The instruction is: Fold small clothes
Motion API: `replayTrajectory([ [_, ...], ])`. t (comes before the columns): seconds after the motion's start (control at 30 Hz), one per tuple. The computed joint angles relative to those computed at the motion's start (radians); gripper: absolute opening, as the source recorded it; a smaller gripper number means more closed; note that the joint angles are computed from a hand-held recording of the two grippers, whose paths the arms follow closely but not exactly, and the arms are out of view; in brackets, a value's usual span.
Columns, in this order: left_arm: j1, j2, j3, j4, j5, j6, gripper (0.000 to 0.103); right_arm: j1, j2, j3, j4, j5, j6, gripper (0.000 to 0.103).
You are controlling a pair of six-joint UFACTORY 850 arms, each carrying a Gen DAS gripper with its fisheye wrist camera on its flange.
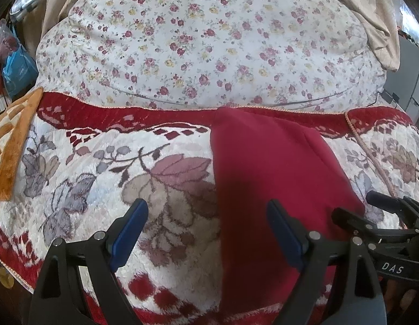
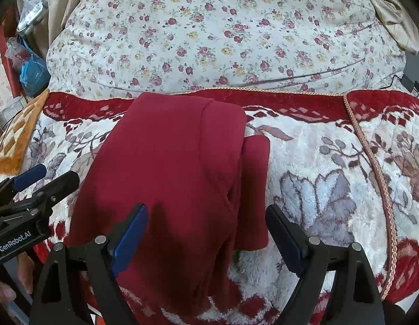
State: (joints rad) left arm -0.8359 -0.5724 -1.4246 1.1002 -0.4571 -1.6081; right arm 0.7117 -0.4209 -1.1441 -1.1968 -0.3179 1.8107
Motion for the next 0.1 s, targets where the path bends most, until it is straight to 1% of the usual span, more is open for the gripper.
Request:
replayTrajectory([
  [0.1,0.017,-0.005,-0.007,-0.031,0.001,0.029,0.088,-0.013,0.010,0.013,-0.038,0.006,0.034,0.092],
])
